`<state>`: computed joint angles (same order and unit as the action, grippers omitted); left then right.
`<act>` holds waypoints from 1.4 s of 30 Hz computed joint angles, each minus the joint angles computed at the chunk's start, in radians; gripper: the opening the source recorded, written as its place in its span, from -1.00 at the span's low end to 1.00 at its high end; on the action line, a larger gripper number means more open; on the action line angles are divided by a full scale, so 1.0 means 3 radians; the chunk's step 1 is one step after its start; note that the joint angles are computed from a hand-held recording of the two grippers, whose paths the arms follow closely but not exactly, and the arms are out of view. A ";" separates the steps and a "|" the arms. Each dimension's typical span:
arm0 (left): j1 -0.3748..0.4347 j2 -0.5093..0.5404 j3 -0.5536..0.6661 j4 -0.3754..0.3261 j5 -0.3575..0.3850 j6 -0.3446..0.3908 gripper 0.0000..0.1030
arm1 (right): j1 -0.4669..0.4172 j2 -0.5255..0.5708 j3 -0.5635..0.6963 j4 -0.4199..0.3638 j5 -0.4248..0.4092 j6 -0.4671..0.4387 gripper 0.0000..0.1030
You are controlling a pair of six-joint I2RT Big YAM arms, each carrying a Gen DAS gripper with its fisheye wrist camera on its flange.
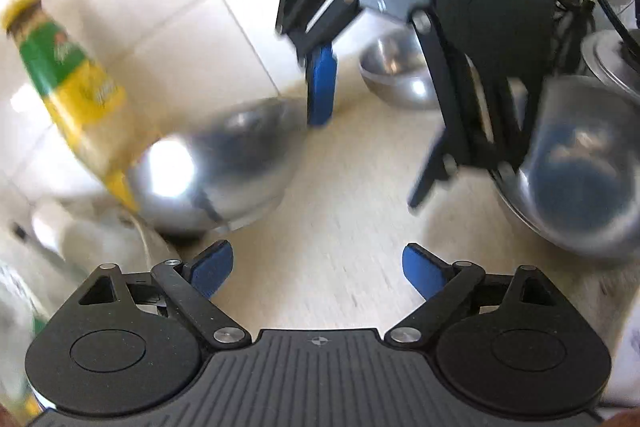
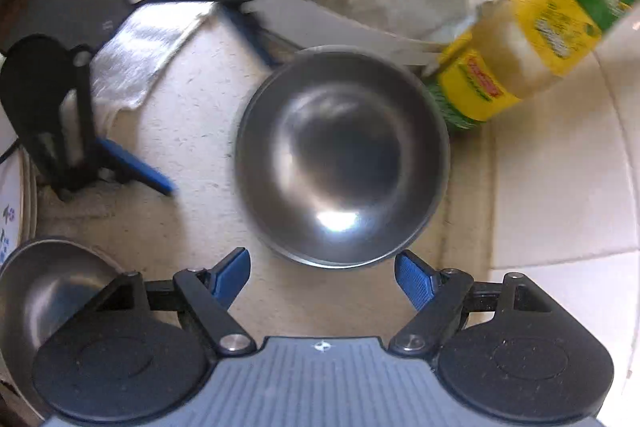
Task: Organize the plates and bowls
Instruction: 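Close both tools on opposite rims of the steel bowl and lift it, then carry the steel bowl with both tools along the wall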
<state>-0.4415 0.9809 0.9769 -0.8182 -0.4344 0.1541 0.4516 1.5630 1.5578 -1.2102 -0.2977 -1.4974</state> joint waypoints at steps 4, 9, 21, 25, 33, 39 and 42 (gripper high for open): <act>0.0142 -0.0110 -0.0063 -0.0210 0.0292 -0.0168 0.90 | -0.0043 0.0199 0.0296 -0.0239 -0.0101 0.0222 0.62; 0.0136 -0.0108 -0.0023 -0.0334 0.0380 -0.0315 0.92 | 0.0054 0.0356 0.0411 -0.0341 0.0158 0.0060 0.64; 0.0328 0.0428 0.0258 0.0150 0.0340 -0.0177 1.00 | 0.0085 0.0905 0.1067 -0.0780 -0.0025 -0.0002 0.69; 0.0298 0.0462 0.0253 0.0250 0.0129 -0.0063 1.00 | 0.0091 0.0833 0.0948 -0.0654 -0.0092 0.0123 0.70; 0.0232 0.0439 0.0328 0.0243 -0.0040 -0.0139 0.96 | 0.0093 0.0467 0.0647 -0.0533 -0.0159 0.0203 0.70; 0.0113 0.0299 0.0374 0.0160 -0.0111 -0.0117 0.96 | 0.0054 0.0178 0.0564 -0.0565 -0.0138 0.0304 0.70; 0.0108 0.0188 0.0432 0.0106 -0.0103 -0.0005 0.96 | 0.0025 0.0002 0.0485 -0.0551 -0.0107 0.0398 0.70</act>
